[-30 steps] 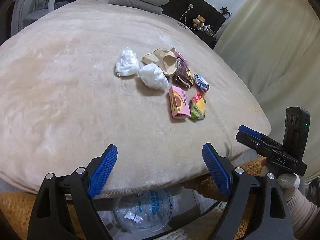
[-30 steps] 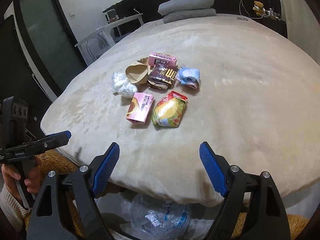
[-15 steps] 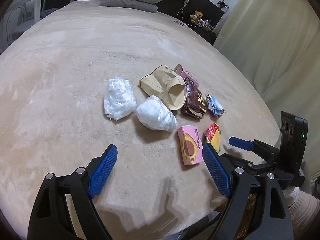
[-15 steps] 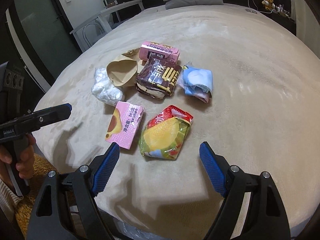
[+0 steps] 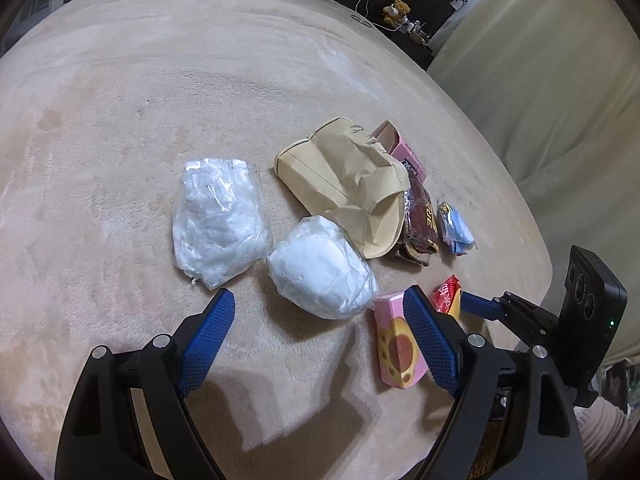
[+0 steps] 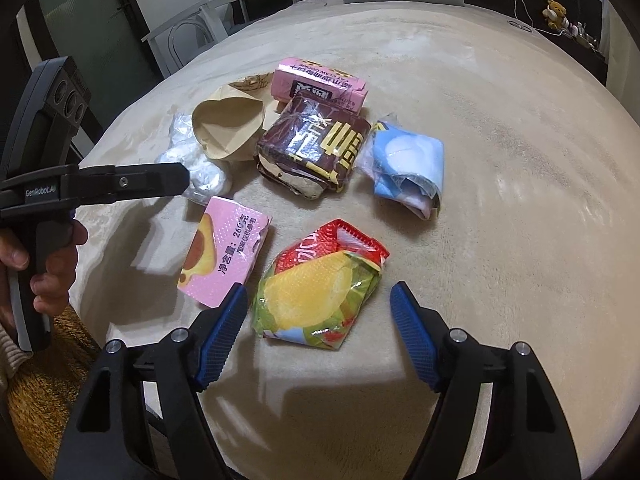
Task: Collect trash
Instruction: 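Grasp the yellow-red snack wrapper with the right gripper while the left grasps the white tissue bundle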
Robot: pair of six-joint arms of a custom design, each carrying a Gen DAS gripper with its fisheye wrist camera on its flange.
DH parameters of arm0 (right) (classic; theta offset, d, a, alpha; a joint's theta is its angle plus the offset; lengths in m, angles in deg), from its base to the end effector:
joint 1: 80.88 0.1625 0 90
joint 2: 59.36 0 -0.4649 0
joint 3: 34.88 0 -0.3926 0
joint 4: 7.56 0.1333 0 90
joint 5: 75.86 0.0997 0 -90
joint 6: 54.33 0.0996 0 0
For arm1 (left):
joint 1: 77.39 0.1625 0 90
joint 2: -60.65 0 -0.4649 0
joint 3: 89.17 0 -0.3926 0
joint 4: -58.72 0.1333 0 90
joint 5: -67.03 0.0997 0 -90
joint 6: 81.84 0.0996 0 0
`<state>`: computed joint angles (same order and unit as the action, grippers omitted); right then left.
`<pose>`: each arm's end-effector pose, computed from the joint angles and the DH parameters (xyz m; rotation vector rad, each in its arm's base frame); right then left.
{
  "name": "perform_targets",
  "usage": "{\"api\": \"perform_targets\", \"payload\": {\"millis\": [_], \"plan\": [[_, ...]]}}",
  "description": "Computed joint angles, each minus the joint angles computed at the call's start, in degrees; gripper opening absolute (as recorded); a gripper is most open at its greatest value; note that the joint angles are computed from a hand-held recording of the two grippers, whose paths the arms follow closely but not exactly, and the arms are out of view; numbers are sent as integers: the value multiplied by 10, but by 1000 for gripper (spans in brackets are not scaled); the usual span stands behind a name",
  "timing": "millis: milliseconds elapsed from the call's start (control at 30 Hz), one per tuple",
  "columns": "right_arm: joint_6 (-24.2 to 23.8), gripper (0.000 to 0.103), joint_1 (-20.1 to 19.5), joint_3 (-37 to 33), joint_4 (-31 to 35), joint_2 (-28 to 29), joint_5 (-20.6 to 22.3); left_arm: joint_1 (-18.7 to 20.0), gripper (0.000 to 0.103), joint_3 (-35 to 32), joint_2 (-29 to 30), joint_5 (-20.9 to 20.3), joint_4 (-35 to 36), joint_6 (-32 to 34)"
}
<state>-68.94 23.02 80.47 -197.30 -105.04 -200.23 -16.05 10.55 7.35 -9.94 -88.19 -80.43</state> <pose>0.2162 -0.5529 0.1058 0.4086 -2.4398 0.6575 -0.1819 -0.6575 0.1736 0.7340 2.8518 -0.3419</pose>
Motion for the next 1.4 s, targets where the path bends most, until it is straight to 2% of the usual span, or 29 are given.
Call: {"api": "perform_targets", "payload": {"millis": [100, 200, 233, 267, 467, 1100, 1233, 1400], "plan": [[-17, 72, 4, -2, -9, 7, -6, -1, 82, -2, 5, -1, -5, 8], [-22, 64, 5, -6, -17, 14, -18, -5, 65, -7, 12, 9, -5, 18], [-22, 64, 4, -6, -17, 14, -16, -6, 57, -6, 13, 13, -7, 21], [-23, 63, 5, -6, -17, 14, -16, -5, 54, -7, 14, 13, -6, 21], [-34, 63, 7, 1, -39, 15, -19, -9, 52, 1, 11, 16, -25, 34], [5, 63, 24, 82, -144, -13, -1, -26, 52, 104, -57, 9, -109, 22], [17, 63, 32, 105, -170, -18, 2, -31, 52, 134, -77, 0, -134, 23], [21, 63, 48, 130, -208, -10, -3, -48, 52, 185, -105, 10, -173, 36]]}}
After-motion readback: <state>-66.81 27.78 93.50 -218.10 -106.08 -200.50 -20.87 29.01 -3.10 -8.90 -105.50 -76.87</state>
